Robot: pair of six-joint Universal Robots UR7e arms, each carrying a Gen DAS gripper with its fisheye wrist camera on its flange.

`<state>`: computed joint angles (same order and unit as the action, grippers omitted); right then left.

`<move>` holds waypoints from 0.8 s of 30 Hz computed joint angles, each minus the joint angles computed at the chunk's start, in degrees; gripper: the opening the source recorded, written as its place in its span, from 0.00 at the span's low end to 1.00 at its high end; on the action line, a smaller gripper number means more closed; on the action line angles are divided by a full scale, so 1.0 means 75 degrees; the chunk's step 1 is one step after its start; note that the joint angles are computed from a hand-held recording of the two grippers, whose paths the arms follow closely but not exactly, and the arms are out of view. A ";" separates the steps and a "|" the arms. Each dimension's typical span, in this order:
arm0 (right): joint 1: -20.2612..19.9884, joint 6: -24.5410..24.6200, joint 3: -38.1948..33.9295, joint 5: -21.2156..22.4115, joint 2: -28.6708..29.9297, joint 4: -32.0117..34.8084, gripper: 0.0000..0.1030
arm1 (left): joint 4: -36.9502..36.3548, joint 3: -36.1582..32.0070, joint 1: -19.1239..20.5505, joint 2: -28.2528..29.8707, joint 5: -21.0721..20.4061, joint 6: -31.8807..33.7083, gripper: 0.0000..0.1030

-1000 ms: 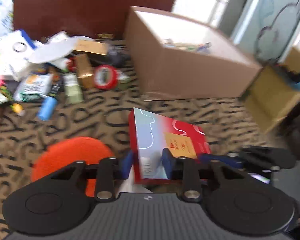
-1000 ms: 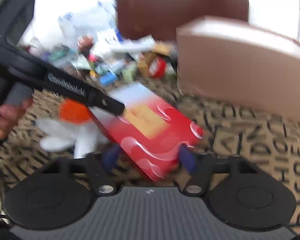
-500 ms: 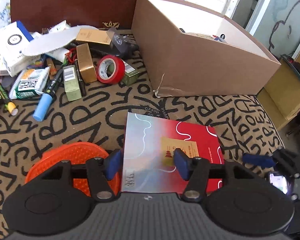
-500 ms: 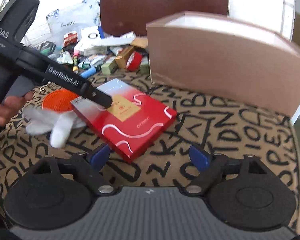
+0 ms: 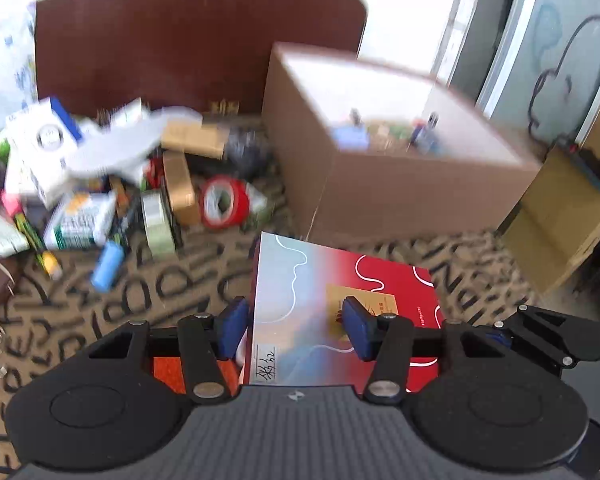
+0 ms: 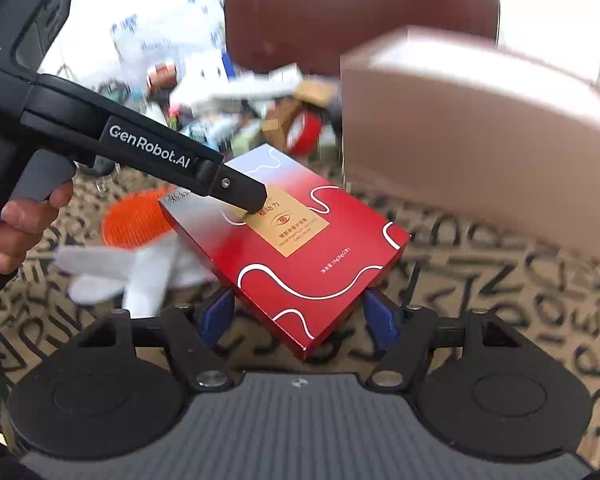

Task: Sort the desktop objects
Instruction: 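Carry the red-and-white box into the cardboard box and release it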

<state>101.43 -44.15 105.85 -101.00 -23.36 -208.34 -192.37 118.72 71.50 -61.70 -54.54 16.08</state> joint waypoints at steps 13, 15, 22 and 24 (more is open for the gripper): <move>0.0270 -0.0913 -0.0452 0.0344 -0.0665 -0.0602 0.68 | -0.1542 -0.1009 -0.0748 0.0706 -0.0151 0.1016 0.53; 0.0213 -0.0950 -0.0745 0.0384 -0.0707 -0.0334 0.68 | -0.1519 -0.1362 -0.0764 0.0938 -0.0173 0.1177 0.53; 0.0026 -0.1268 -0.2054 0.0260 -0.0576 0.0914 0.68 | -0.0868 -0.2960 -0.0565 0.1865 -0.0335 0.1215 0.53; -0.0028 -0.1395 -0.2401 0.0150 -0.0515 0.1267 0.68 | -0.0557 -0.3412 -0.0443 0.2115 -0.0439 0.1120 0.54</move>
<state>101.22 -54.61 87.84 -99.88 -27.23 -198.83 -196.55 93.13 68.18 -45.84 -57.83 24.49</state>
